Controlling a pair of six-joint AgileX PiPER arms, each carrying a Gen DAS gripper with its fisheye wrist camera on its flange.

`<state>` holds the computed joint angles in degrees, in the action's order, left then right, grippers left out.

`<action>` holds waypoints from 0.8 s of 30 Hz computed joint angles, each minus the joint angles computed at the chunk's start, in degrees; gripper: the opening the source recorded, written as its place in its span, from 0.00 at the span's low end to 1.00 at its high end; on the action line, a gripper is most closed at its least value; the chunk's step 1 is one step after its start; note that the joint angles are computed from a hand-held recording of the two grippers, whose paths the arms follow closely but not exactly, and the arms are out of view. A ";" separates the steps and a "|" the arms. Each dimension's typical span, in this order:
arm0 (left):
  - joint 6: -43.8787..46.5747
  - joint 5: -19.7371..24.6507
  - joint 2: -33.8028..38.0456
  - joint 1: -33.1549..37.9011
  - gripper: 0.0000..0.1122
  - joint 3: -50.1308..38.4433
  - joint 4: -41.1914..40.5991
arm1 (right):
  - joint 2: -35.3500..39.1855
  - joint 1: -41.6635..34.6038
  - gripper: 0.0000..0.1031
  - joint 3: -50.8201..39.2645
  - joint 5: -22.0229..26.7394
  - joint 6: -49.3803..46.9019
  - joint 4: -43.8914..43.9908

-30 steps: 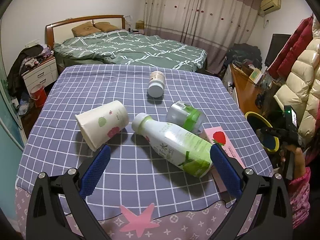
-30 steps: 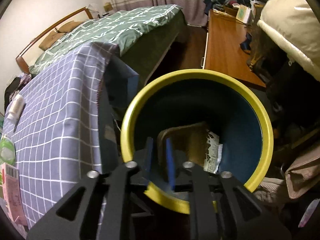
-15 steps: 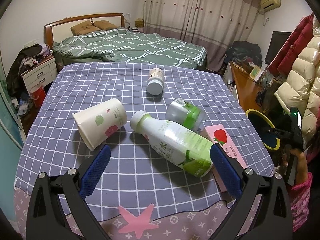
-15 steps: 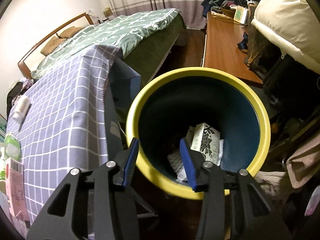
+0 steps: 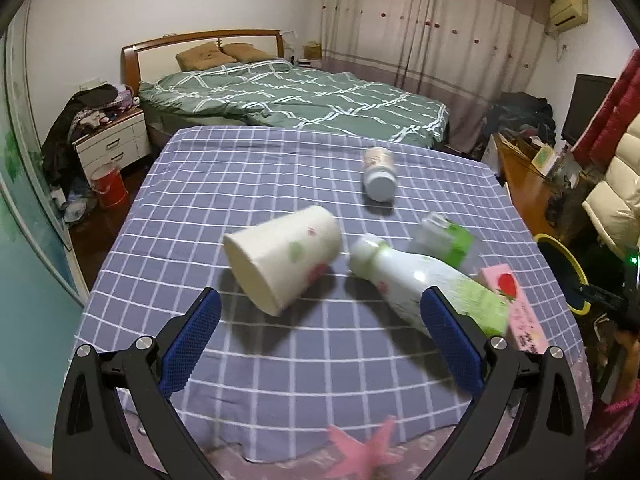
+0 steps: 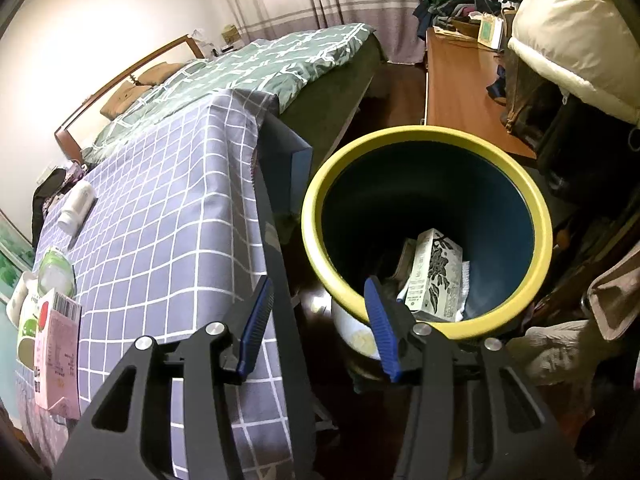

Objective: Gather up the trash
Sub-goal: 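Grasp the white paper cup with the left gripper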

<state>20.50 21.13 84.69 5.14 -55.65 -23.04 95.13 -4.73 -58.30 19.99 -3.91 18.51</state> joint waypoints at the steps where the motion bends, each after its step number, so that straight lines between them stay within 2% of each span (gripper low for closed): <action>1: 3.29 0.37 0.97 1.04 0.87 -0.72 -2.63 | 0.08 0.03 0.44 0.04 -0.03 -0.09 0.14; 8: 19.57 5.16 8.69 5.17 0.87 -8.13 -13.19 | 1.16 1.02 0.44 -0.76 0.39 0.69 -0.44; 11: 22.61 10.70 12.86 6.11 0.87 -14.73 -11.85 | 1.56 1.49 0.44 -1.32 0.73 1.67 -1.47; 14: 24.55 18.73 18.26 6.62 0.87 -23.89 -8.52 | 1.99 1.95 0.45 -2.12 1.20 3.48 -3.06; 15: 25.77 23.18 21.02 6.61 0.87 -28.58 -6.66 | 2.08 2.12 0.45 -2.35 1.38 4.08 -3.67; 20: 24.01 32.91 29.31 4.41 0.87 -42.64 2.89 | 2.84 3.85 0.45 -4.12 2.41 8.32 -7.86; 22: 25.27 39.12 33.69 3.17 0.87 -49.30 5.61 | 3.28 4.69 0.45 -4.96 2.94 9.98 -9.47; 24: 25.81 42.27 36.53 1.64 0.87 -52.88 9.26 | 3.72 5.39 0.45 -5.88 3.70 11.62 -11.09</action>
